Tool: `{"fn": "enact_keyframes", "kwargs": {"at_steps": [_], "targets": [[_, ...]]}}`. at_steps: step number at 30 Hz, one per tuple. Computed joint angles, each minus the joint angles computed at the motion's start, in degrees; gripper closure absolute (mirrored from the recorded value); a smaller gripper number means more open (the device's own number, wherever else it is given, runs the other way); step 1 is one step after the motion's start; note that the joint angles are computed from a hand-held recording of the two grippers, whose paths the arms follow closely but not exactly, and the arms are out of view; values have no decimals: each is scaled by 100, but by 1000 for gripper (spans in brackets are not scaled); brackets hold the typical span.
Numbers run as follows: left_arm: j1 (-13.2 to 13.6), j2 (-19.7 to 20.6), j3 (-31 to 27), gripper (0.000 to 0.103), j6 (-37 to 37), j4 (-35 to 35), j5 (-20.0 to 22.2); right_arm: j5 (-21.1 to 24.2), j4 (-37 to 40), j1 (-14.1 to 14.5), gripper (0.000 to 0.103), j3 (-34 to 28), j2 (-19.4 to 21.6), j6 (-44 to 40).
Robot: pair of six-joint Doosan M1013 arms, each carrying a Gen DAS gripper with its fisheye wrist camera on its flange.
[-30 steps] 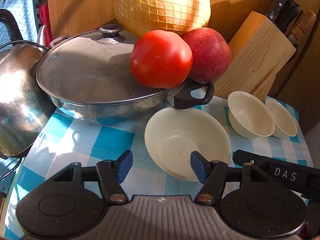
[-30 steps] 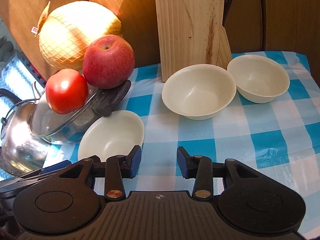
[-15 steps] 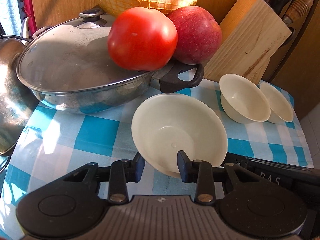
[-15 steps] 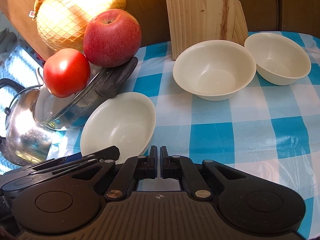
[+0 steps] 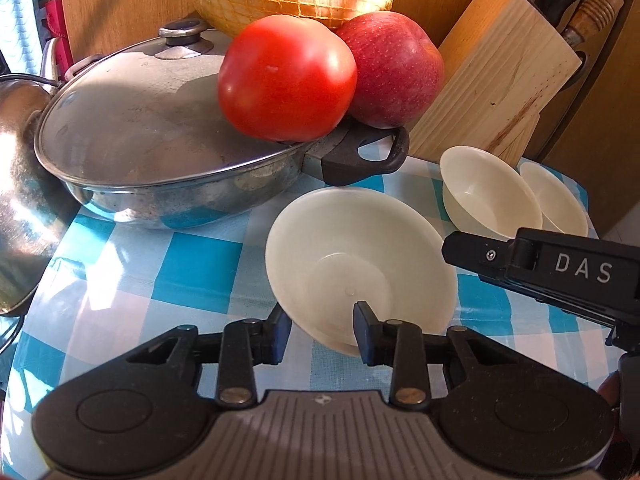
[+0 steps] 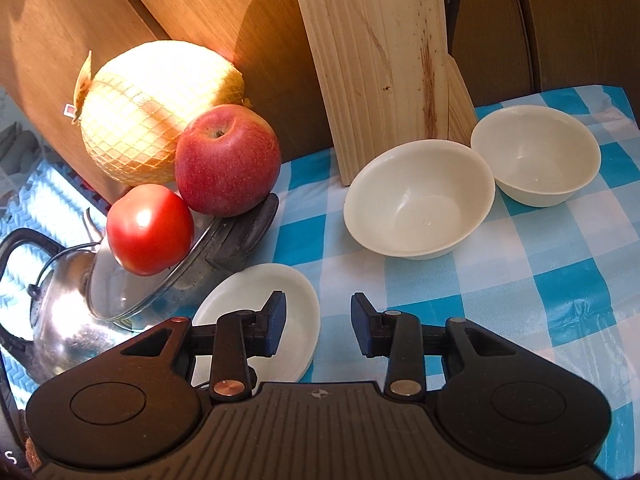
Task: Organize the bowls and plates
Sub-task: 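Close the right gripper on the cream bowl rim and lift it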
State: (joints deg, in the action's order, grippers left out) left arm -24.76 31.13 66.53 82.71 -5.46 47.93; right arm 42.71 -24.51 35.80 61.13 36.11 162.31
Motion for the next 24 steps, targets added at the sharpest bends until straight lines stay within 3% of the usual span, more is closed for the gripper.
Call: {"fn": "enact_keyframes", "kwargs": {"at_steps": [3, 10, 24], "targets": [[-47, 26, -22, 75, -40, 170, -9, 229, 512, -43, 91, -191, 140, -443], [-81, -28, 42, 76, 220, 199, -81, 276, 953, -72, 90, -110, 70, -704], [-241, -456, 630, 77, 1286, -399, -111, 517, 605, 174, 88, 769, -591, -52]]}}
